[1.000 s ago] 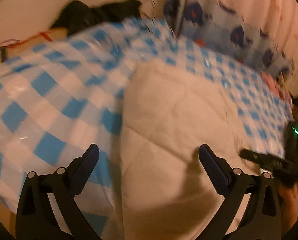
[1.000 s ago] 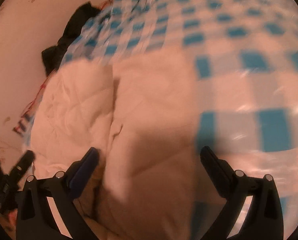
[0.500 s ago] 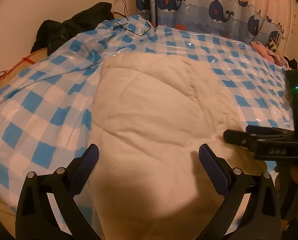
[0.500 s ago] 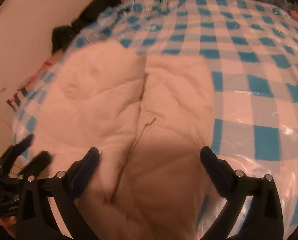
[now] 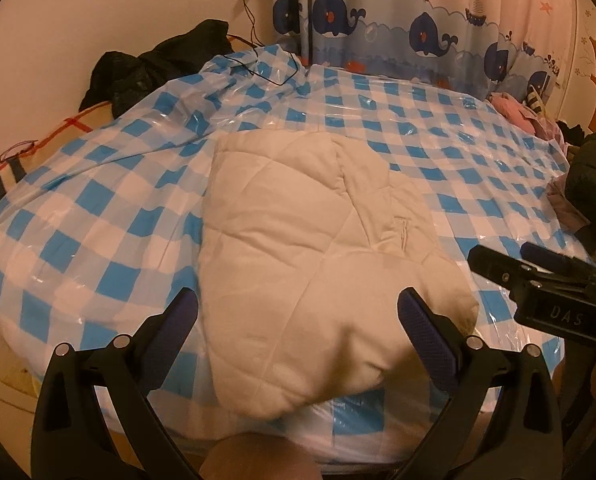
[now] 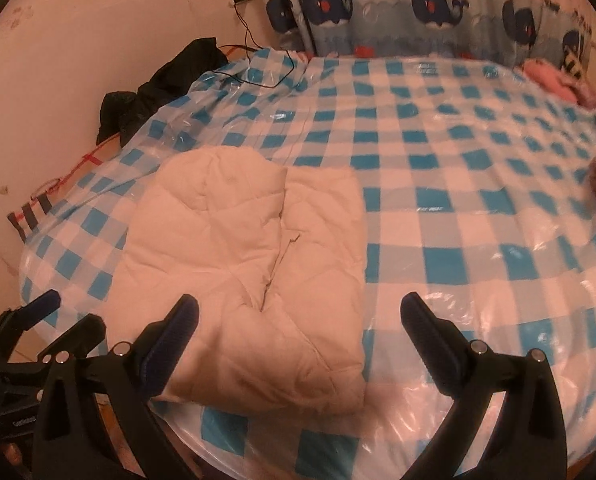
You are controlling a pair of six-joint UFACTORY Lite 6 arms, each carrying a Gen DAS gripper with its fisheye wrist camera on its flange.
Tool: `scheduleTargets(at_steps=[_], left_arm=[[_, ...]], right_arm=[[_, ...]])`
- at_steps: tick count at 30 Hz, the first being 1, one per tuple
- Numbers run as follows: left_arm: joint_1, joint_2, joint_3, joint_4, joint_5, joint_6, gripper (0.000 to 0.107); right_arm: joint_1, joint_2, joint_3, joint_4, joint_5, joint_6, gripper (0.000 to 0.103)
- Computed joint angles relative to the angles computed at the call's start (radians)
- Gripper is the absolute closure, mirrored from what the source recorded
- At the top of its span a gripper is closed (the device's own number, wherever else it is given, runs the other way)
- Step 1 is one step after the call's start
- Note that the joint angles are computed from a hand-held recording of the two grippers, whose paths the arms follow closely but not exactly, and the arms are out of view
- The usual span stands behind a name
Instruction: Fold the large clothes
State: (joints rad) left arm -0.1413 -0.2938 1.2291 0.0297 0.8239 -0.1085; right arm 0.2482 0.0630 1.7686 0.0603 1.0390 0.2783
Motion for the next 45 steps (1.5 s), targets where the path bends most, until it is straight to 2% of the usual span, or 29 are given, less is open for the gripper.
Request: scheduleTargets(at_steps=[9,19,39,45], left_arm=[[0.040,-0.060,0.014,-0.021,0.049,0.041,0.011],[0.081,-0.055,0.029,-0.051,0.070,0.069,0.011],[0.104,-0.049,0.031,-0.064,0.082,0.084,0.011],[0.118,-0.050,0.027,-0.075,0.085,0.101,0.011]], right_arm=[[0.092,0.024,0.100,-0.097,0.075,0.063,0.006],[0.121,0.050,0.147,-0.105,0.109,0.070,0.006],[0.150,0.040,0.109,-0.104,0.114,0.095,0.006],[0.122,0.026,0.086,-0.064,0.128,0.048,0.006]])
